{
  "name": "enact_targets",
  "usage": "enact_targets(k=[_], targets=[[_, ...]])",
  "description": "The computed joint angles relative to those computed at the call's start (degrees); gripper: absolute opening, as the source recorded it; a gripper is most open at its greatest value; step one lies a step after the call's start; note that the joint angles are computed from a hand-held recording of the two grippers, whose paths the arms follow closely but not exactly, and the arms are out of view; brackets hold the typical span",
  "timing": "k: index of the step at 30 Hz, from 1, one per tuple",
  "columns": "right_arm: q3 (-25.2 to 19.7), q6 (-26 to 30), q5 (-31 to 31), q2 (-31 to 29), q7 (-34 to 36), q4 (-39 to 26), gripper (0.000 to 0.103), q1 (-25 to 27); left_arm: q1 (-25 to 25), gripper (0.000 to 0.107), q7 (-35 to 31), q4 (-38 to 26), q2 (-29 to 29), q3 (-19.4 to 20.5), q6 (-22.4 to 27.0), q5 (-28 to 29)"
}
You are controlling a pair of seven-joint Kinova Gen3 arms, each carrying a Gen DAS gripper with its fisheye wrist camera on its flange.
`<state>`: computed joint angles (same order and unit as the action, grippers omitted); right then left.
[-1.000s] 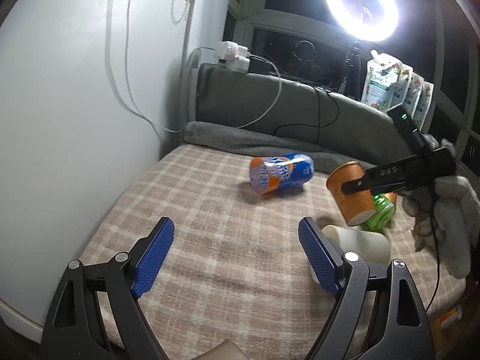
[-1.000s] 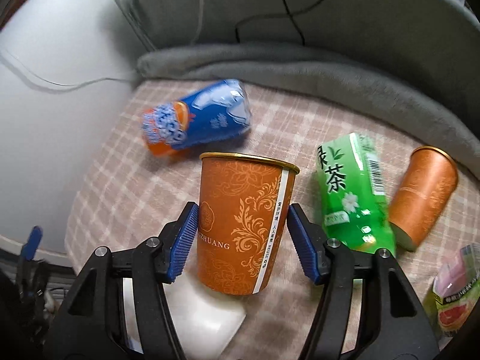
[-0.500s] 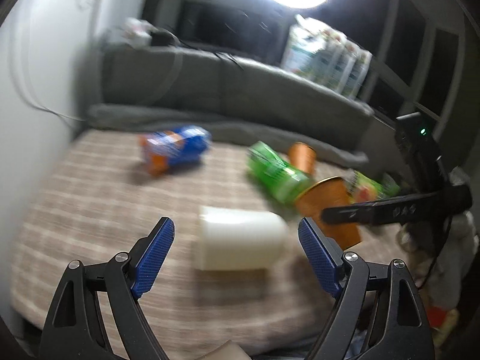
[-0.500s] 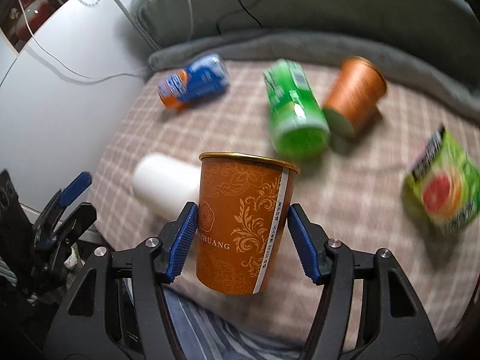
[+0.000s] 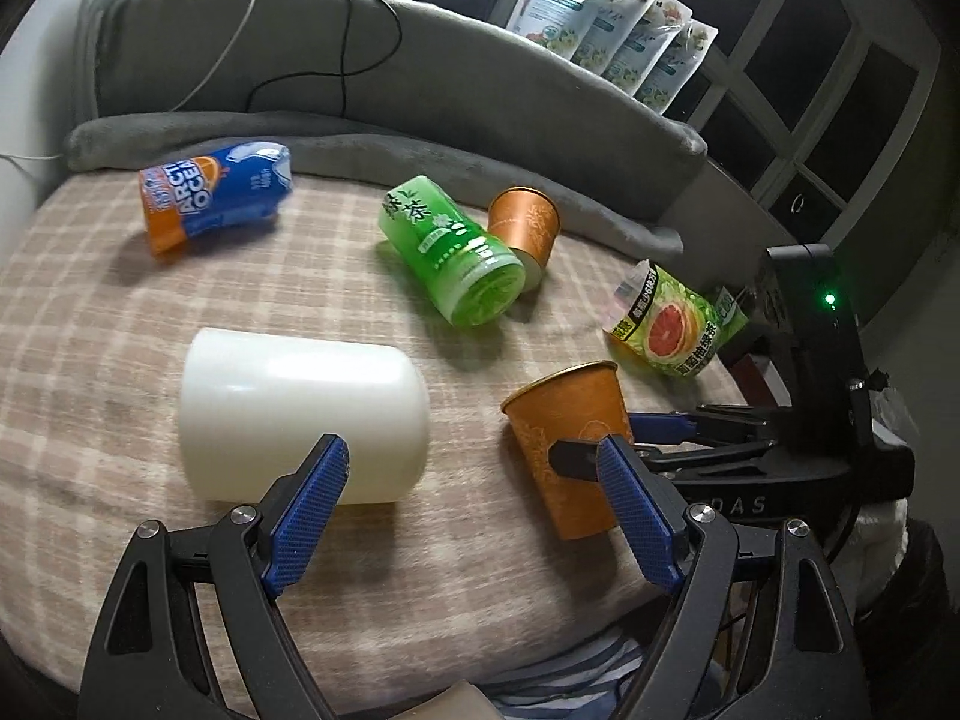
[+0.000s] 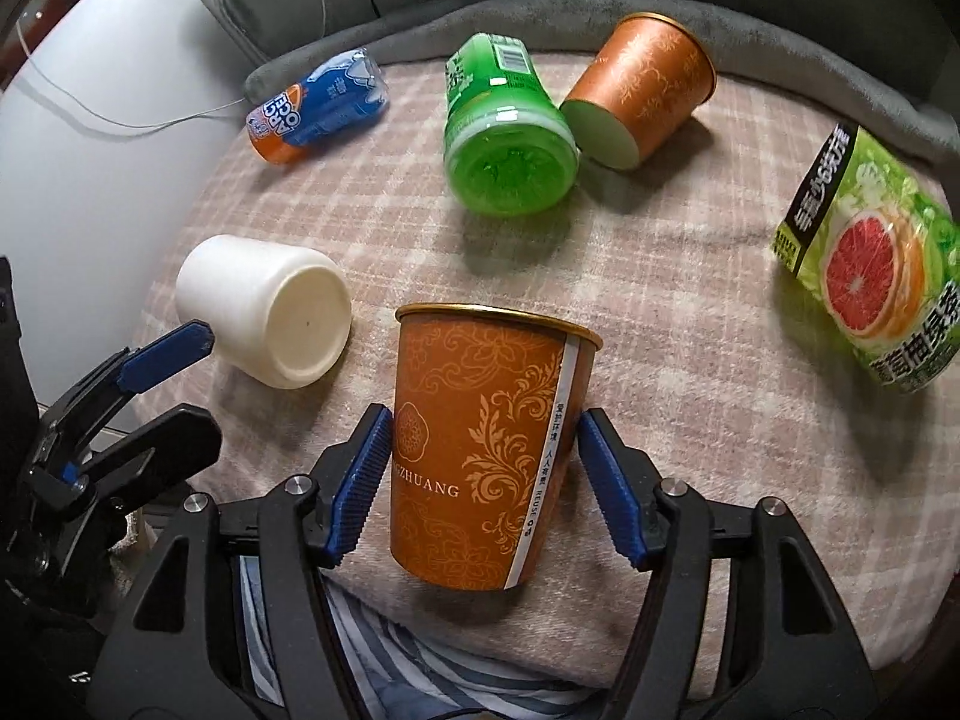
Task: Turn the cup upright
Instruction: 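Lift the orange cup with the right gripper and rotate it upright, then close the left gripper on the orange cup while the right gripper releases it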
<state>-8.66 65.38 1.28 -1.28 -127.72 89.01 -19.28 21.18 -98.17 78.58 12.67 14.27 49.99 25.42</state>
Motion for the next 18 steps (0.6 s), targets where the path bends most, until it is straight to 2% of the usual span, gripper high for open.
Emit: enact_targets(k=[5, 8, 11, 14, 18], targets=[[0.33, -1.62, -0.95, -4.83, 0.01, 2.56, 0.076, 1.08, 1.38, 0.084, 1.17, -2.42, 1.1, 0.32, 1.23, -1.25], [-0.78, -2.42, 0.89, -9.21, -3.29, 4.95, 0.076, 2.39, 2.51, 0.083, 1.98, -5.06, 2.7, 0.81, 3.69, -1.95], [-1.17, -3.48, 1.21, -14.13, -5.24, 8.19, 0.076, 4.34, 4.07, 0.083, 4.25, -8.96, 5.39, 1.09, 7.49, -2.68], [-1.89, -3.92, 1.55, -17.99, -6.65, 10.9, 0.076, 6.55, 6.62, 0.081, 7.9, -11.8, 7.44, 0.36, 9.1, -5.28], [-1.89, -4.49, 0.83, -21.06, -6.46, 13.38, 0.076, 8.5, 8.49, 0.081, 12.07, -15.58, 10.58, -0.07, 11.88, -7.07]])
